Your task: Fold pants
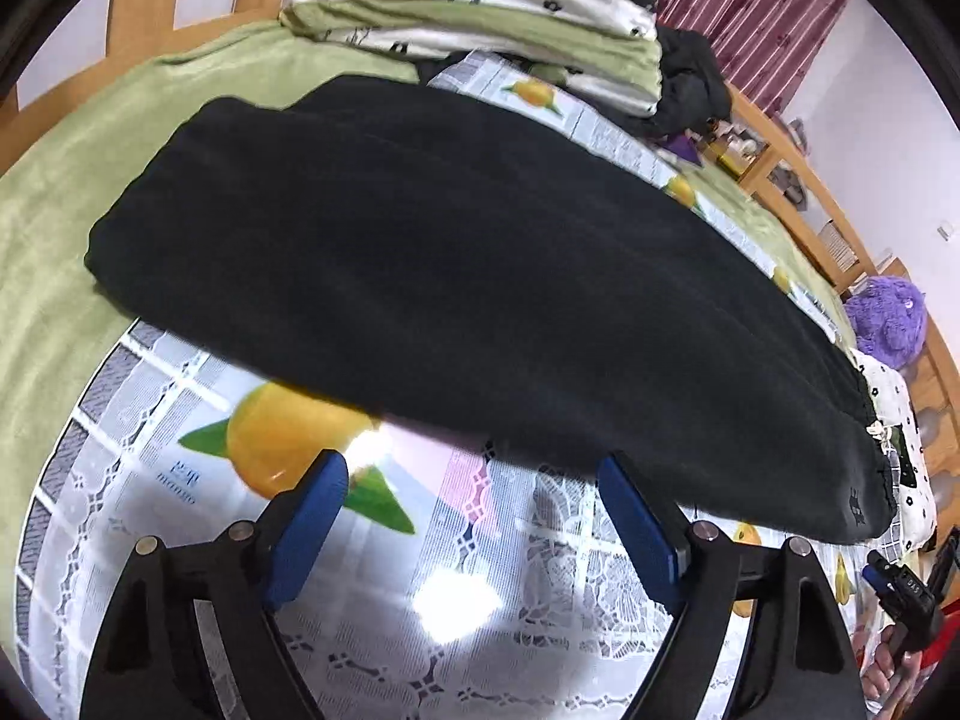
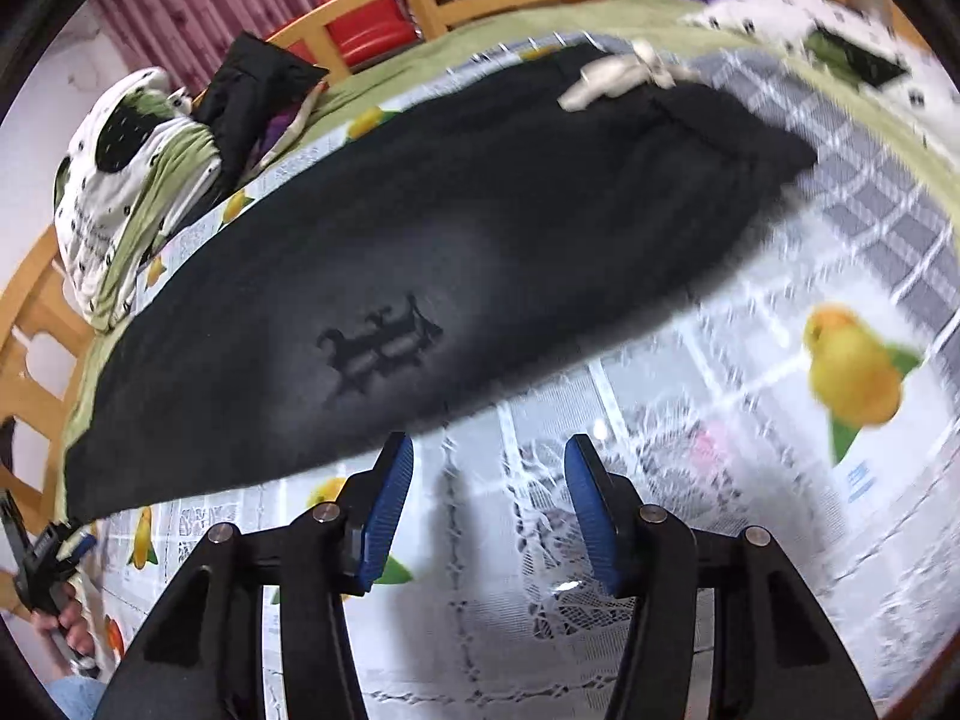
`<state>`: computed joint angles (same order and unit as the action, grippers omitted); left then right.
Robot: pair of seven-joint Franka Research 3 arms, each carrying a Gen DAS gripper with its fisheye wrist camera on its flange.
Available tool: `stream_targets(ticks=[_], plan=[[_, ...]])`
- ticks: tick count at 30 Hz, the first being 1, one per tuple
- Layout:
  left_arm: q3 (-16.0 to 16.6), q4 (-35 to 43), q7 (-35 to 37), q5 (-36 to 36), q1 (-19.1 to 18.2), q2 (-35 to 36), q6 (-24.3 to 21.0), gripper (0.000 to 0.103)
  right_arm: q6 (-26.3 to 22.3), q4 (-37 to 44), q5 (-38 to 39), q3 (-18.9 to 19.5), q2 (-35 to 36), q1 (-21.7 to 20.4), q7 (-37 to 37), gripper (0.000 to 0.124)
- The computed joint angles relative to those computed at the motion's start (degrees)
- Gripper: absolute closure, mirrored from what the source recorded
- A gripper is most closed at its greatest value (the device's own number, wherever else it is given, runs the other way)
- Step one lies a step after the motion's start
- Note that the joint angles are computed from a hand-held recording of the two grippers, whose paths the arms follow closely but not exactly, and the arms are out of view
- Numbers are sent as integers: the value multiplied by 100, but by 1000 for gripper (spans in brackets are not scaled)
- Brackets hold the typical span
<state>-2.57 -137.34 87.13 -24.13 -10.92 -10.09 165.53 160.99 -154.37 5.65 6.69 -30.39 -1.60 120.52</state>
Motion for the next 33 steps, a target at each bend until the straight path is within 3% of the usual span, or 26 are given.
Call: stream_targets(ticks=[3, 5, 10, 12, 13, 14, 17, 19, 23, 25, 30, 33], plan=[[527, 185, 1563, -2041, -635, 104, -22, 19, 679, -257, 322, -207, 49, 176, -66, 71], [551, 337, 2035, -2775, -664, 222, -55, 20, 1038, -283, 854, -703, 182, 668, -370, 70], [155, 615, 1464, -2390, -198, 538, -13, 50, 1388, 104, 1822, -1337, 732, 1317, -955, 73], [-2, 764, 1015, -1937, 32, 690, -16, 71, 1445, 313, 2079, -1352, 987, 1333, -1021, 87], [-74, 823, 794, -1660, 147, 747, -4, 87, 1403, 428, 2052, -1178, 1112, 1153, -947, 94], [-205, 887, 780, -1607, 314, 780, -12, 91, 1331, 529, 1918, -950, 1209, 894, -835, 105], [-218, 1150, 1837, -2544, 337, 754, 40, 93, 1472, 684, 1592, -588, 1259, 543, -718, 107], [-284, 1315, 2110, -2604, 381, 762, 147, 94, 1669, 829, 1329, -348, 1252, 314, -671, 108], [-417, 2034, 2331, -2486, 503, 1148, 250, 94, 1800, 1531, 1379, -670, 1655, 589, -1061, 108], [-522, 2416, 2162, -2147, 616, 1425, 332, 94, 1736, 2037, 1535, -873, 2009, 755, -1365, 108], [-555, 3515, 1139, -793, 638, 2323, 530, 94, 1504, 3383, 1085, -844, 3086, 485, -1286, 108], [-308, 4213, 431, 69, 456, 2921, 469, 94, 1289, 4245, 836, -977, 3786, 525, -1174, 109]])
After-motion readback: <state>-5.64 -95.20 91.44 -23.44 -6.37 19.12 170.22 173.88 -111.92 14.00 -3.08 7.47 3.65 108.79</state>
